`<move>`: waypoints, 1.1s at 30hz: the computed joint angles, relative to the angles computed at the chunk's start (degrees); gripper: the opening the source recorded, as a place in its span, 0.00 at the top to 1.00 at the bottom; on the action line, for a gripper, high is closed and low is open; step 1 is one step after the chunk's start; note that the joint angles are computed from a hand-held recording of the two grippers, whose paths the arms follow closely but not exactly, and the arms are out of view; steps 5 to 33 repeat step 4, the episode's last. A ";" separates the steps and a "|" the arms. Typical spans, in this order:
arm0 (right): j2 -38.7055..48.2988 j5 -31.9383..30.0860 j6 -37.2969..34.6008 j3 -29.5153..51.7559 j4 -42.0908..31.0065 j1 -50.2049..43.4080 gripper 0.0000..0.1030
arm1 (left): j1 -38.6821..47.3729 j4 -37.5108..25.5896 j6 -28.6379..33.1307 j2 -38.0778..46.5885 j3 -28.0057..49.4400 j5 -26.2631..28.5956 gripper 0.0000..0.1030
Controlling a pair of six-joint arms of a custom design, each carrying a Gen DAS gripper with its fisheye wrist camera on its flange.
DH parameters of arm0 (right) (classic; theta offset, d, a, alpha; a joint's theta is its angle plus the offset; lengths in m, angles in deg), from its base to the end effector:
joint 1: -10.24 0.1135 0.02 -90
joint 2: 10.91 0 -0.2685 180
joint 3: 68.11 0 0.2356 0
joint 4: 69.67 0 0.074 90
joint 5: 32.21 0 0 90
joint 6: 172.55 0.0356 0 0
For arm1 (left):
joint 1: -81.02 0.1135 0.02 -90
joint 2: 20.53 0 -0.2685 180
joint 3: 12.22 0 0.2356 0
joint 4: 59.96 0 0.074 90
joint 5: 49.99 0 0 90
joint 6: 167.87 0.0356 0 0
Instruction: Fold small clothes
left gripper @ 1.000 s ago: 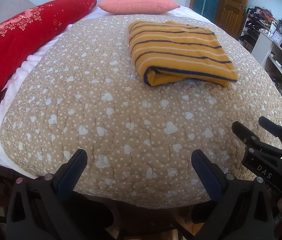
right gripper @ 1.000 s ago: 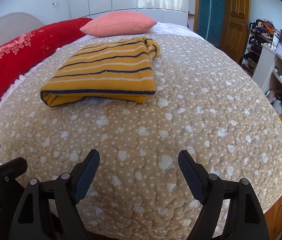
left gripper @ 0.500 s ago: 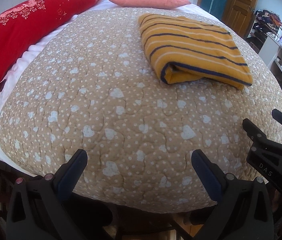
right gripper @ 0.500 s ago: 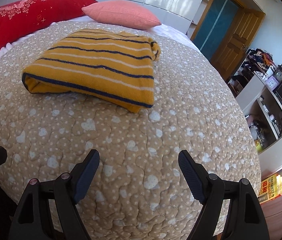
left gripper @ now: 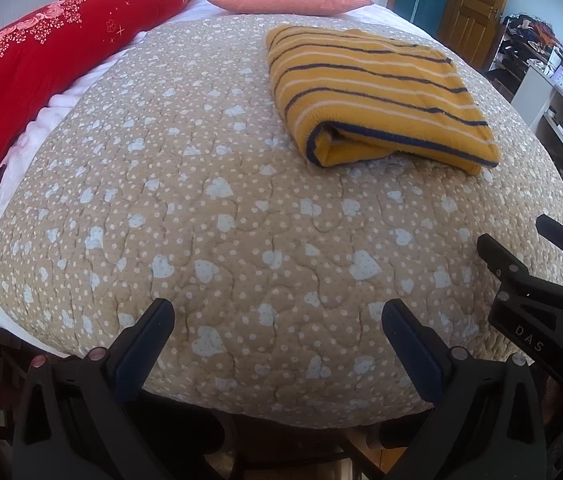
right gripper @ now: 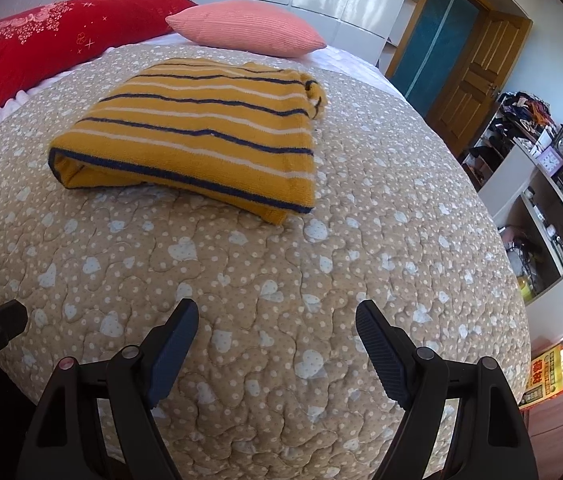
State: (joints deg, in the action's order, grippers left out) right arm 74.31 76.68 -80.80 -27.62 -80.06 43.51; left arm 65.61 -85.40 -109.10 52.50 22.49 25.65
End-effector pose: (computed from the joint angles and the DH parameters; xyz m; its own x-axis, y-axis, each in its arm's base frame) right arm 0.1958 0.1147 0.1269 -0.6967 -0.4226 -0.5797 -0.3431 0.9060 -0.2480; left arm 0.1705 -0.0378 0.1269 -0.8181 -0.2955 -0.4934 -0.3186 0.9471 -0.0390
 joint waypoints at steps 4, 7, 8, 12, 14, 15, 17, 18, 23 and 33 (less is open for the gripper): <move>0.90 -1.16 -0.39 0.49 0.90 -1.22 0.18 | 1.68 2.01 1.66 0.62 0.14 1.28 0.00; 0.90 -1.16 -0.39 0.49 0.90 -1.22 0.18 | 1.68 2.01 1.66 0.62 0.14 1.28 0.00; 0.90 -1.16 -0.39 0.49 0.90 -1.22 0.18 | 1.68 2.01 1.66 0.62 0.14 1.28 0.00; 0.90 -1.16 -0.39 0.49 0.90 -1.22 0.18 | 1.68 2.01 1.66 0.62 0.14 1.28 0.00; 0.90 -1.16 -0.39 0.49 0.90 -1.22 0.18 | 1.68 2.01 1.66 0.62 0.14 1.28 0.00; 0.90 -1.16 -0.39 0.49 0.90 -1.22 0.18 | 1.68 2.01 1.66 0.62 0.14 1.28 0.00; 0.90 -1.16 -0.39 0.49 0.90 -1.22 0.18 | 1.68 2.01 1.66 0.62 0.14 1.28 0.00; 0.90 -1.16 -0.39 0.49 0.90 -1.22 0.18 | 1.68 2.01 1.66 0.62 0.14 1.28 0.00; 0.90 -1.16 -0.39 0.49 0.90 -1.22 0.18 | 1.68 2.01 1.66 0.62 0.14 1.28 0.00; 0.90 -1.16 -0.39 0.49 0.90 -1.22 0.18 | 1.68 2.01 1.66 0.62 0.14 1.28 0.00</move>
